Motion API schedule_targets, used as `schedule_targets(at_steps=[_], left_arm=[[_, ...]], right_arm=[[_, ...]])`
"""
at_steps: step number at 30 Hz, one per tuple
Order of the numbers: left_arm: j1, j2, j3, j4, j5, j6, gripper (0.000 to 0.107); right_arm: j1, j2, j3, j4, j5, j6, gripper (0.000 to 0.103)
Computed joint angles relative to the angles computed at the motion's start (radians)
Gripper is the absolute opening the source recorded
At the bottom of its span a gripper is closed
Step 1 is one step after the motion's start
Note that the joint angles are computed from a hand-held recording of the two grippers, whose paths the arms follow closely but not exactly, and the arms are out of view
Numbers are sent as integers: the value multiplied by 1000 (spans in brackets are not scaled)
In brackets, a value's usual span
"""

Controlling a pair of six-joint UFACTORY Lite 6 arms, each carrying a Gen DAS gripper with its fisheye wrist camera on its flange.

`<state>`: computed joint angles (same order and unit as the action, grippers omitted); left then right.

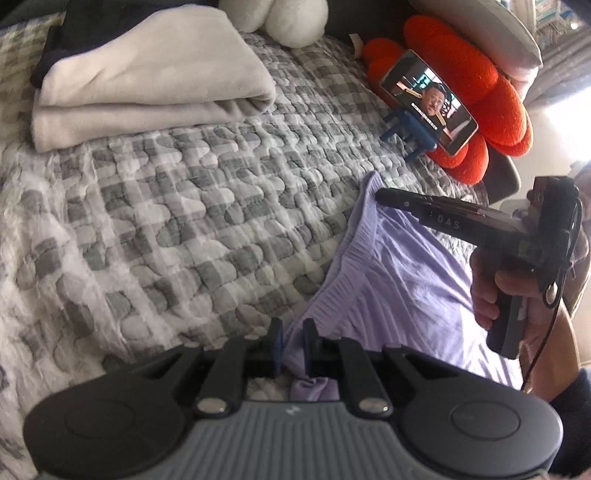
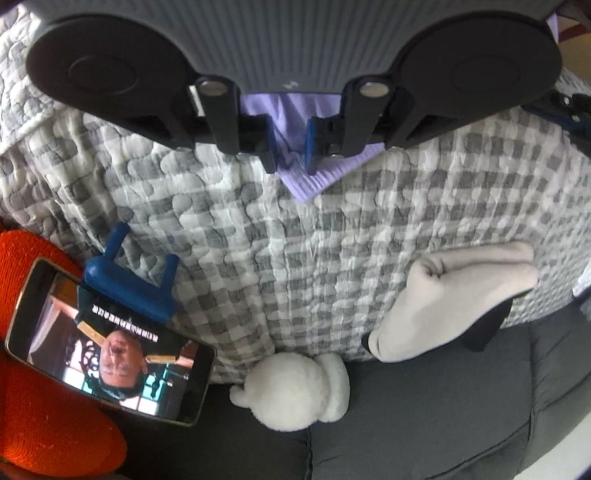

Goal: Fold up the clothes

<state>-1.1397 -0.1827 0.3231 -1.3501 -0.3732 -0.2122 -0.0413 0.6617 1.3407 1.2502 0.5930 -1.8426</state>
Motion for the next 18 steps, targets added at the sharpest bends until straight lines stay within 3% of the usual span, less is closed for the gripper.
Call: schedule_targets(at_steps=[1, 4, 10, 12, 13, 18], left_arm=[[-7, -11, -7, -3, -10, -11, 13], [-36, -44, -31, -10, -51, -49, 15], [-26, 29, -22, 222, -67, -308, 29], [-30, 82, 11, 217, -82, -277, 25], [-25, 102, 31, 197, -70, -231, 4], [-42, 111, 67, 33, -69, -9, 2]], right_arm=[[4, -2, -4, 14, -2, -14, 37], [28, -1, -24, 51, -35, -63, 37], [51, -34, -101, 203, -85, -240, 18], [51, -50, -122, 235, -93, -279, 11], [51, -59, -134, 255, -97, -303, 10], [64, -108, -220, 459, -116, -527, 9]])
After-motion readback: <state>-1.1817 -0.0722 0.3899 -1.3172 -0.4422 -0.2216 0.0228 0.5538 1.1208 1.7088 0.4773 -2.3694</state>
